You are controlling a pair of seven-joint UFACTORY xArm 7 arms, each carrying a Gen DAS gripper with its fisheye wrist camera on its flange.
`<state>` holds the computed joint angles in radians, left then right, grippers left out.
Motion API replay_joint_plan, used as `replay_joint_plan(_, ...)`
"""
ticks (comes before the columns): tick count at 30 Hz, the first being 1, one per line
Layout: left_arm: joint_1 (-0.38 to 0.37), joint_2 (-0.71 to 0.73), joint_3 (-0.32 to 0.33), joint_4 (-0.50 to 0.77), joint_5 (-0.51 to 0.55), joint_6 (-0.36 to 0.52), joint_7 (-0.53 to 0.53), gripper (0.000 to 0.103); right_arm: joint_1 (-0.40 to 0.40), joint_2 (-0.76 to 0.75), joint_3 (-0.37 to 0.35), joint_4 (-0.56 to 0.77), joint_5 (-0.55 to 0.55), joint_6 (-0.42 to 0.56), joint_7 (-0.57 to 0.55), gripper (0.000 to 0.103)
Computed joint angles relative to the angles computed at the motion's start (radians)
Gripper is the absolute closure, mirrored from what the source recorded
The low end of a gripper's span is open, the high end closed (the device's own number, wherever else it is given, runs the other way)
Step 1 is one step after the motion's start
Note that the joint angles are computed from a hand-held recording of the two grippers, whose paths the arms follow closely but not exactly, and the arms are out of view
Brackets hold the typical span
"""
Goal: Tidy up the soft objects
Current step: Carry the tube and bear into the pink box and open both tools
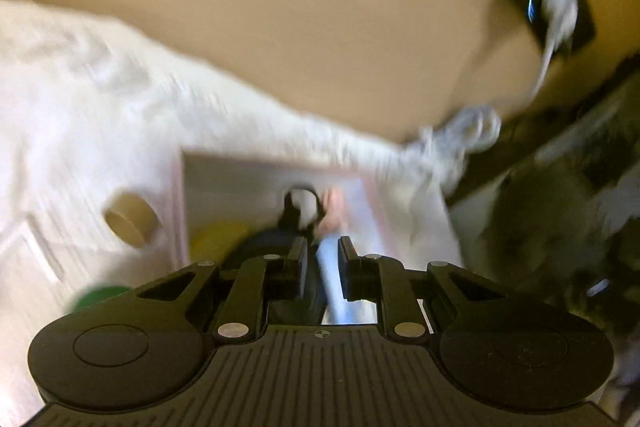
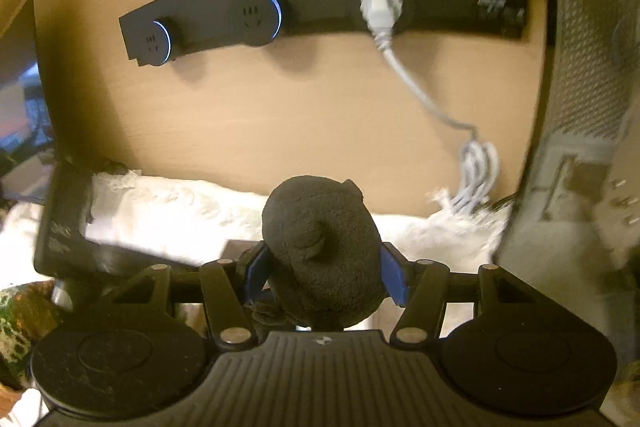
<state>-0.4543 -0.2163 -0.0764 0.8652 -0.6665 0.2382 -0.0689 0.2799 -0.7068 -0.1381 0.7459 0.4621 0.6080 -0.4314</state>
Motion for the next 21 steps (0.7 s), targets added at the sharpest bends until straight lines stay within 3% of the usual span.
replay_joint_plan(4, 0.108, -0.106, -0.044, -0.058, 0.218, 0.007, -0.11, 0.085, 0.05, 0.113, -0.026, 0.047, 0.075, 0.073, 0.008, 0.044)
replay_joint_plan(8, 0.2, -0.227, -0.044, -0.121, 0.409, 0.114, -0.195, 0.085, -0.008, 0.293, 0.056, 0.089, 0.038, 0.133, 0.095, 0.044)
replay_joint_plan(11, 0.251, -0.299, -0.012, -0.16, 0.481, 0.209, -0.214, 0.085, -0.022, 0.317, 0.094, 0.057, 0.061, 0.074, 0.091, 0.041)
replay_joint_plan(15, 0.271, -0.297, 0.065, -0.135, 0.488, 0.365, -0.179, 0.085, -0.039, 0.304, 0.142, 0.055, -0.006, 0.057, 0.121, 0.036)
replay_joint_plan(17, 0.264, -0.256, 0.085, -0.107, 0.465, 0.397, -0.136, 0.085, -0.038, 0.301, 0.152, 0.059, -0.029, 0.062, 0.141, 0.033)
replay_joint_plan(21, 0.241, -0.116, 0.104, 0.021, 0.44, 0.54, 0.048, 0.084, -0.039, 0.252, 0.159, 0.06, -0.058, 0.068, 0.193, 0.033)
